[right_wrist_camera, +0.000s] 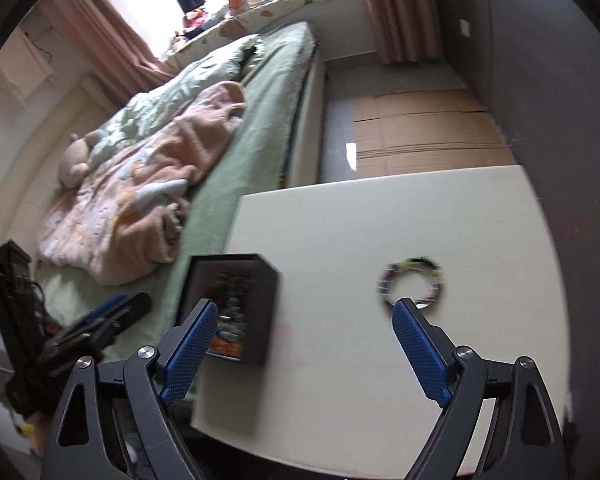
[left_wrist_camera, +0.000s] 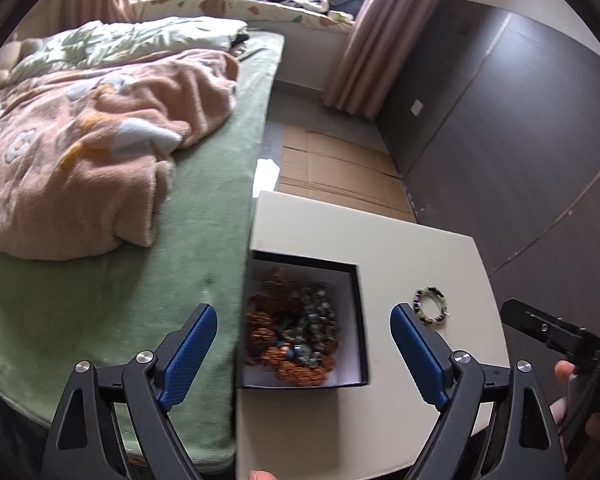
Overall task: Organize jewelry
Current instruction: 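Carry the small silver ring into the black box and open the right gripper, then move the left gripper to the thin silver bangle and grasp it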
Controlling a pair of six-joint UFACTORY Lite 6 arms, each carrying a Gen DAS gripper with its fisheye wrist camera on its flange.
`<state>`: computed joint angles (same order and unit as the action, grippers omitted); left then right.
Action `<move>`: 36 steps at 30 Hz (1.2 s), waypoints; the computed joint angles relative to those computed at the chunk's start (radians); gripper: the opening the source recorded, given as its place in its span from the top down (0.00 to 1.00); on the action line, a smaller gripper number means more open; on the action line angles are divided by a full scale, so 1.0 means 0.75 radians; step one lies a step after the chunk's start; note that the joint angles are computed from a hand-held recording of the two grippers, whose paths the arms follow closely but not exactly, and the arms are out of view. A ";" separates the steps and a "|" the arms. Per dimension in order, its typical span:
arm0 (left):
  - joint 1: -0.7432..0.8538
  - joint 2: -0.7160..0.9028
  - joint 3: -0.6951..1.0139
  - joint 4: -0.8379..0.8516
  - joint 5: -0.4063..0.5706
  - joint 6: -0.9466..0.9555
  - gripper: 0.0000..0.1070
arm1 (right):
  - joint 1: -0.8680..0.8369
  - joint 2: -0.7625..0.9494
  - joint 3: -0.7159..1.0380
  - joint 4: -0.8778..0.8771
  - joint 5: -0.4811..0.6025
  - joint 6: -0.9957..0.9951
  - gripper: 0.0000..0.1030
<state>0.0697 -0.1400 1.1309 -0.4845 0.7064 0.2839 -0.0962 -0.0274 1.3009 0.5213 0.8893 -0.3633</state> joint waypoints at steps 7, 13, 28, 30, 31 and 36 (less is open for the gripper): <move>-0.194 0.046 0.030 0.098 -0.042 -0.103 0.16 | -0.246 -0.020 -0.154 0.074 -0.002 -0.153 0.13; -0.383 0.179 0.209 0.265 -0.013 -0.256 0.16 | -0.438 -0.003 -0.185 0.177 0.030 -0.253 0.13; -0.677 0.598 0.580 0.356 0.046 -0.324 0.17 | -0.745 0.178 -0.052 0.243 0.110 -0.328 0.13; -0.717 0.673 0.644 0.371 0.061 -0.277 0.25 | -0.772 0.213 -0.026 0.251 0.123 -0.336 0.13; -0.731 0.715 0.682 0.388 0.077 -0.279 0.27 | -0.779 0.225 -0.020 0.250 0.124 -0.334 0.13; -0.744 0.884 0.851 0.331 0.148 -0.225 0.42 | -0.829 0.312 0.042 0.264 0.139 -0.318 0.13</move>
